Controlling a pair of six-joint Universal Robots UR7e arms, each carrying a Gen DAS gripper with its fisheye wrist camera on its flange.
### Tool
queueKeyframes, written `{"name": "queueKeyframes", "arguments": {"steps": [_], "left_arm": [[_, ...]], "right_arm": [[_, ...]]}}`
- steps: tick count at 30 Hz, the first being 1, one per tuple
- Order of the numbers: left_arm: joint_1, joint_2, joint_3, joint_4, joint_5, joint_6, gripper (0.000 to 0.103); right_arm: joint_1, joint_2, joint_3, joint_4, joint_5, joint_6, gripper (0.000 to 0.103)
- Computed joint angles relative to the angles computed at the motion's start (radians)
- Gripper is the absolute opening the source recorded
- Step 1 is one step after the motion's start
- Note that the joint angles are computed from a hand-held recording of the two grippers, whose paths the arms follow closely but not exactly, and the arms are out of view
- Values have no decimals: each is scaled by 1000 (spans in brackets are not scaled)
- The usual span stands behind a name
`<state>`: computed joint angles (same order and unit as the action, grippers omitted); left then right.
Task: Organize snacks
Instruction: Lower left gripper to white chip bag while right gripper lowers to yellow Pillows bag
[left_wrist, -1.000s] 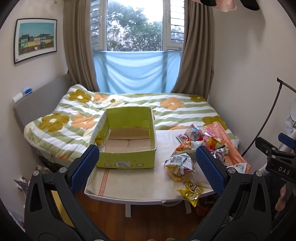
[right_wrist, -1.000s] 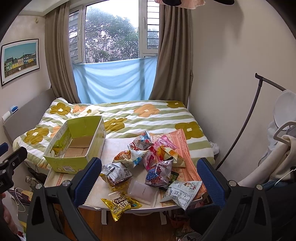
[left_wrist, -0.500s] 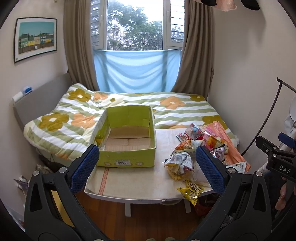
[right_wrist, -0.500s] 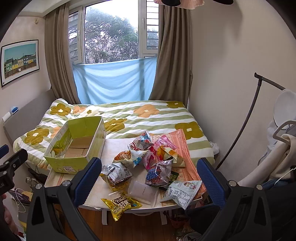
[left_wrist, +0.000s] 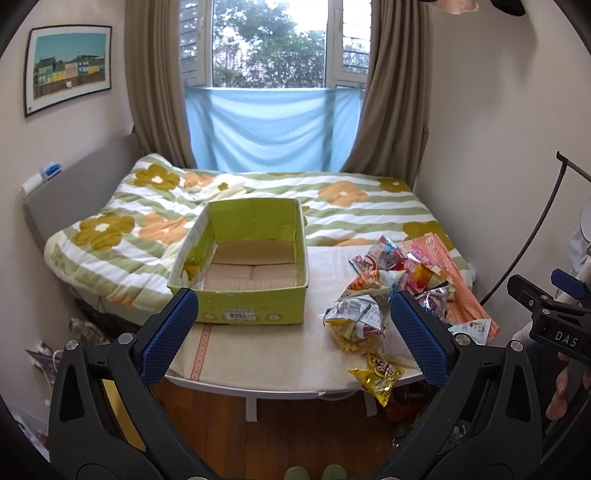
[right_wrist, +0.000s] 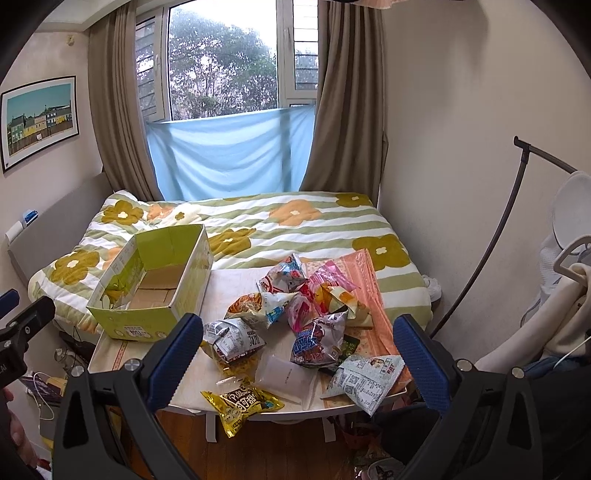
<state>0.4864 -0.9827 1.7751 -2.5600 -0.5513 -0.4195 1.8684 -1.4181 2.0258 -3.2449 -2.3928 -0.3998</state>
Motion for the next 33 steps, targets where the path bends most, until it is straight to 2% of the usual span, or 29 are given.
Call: {"name": "queueKeyframes", "arguments": {"steps": [5, 8, 12, 17, 20, 22, 29, 33], "left_arm": [[23, 36, -39, 62, -23, -18, 103], [52, 60, -73, 93, -80, 5, 103], [104, 106, -152, 120, -164, 90, 103], [183, 218, -316, 167, -279, 251, 103], [234, 296, -440, 245, -398, 311, 103], [257, 354, -516, 303, -439, 357, 103], [314, 538, -730, 470, -540, 452, 103], [328, 597, -782, 531, -538, 491, 103]], "right_arm": [[-45, -24, 0, 128, 44, 66, 103], [-81, -29, 7, 178, 77, 92, 103], [-128, -26, 7, 292, 119, 200, 103], [-181, 19, 7, 386, 150, 350, 103], [-196, 71, -17, 458, 127, 447, 103], [-203, 98, -26, 474, 123, 508, 102], [-212, 201, -45, 441, 57, 663, 100], [-212, 239, -48, 418, 31, 741, 98]]}}
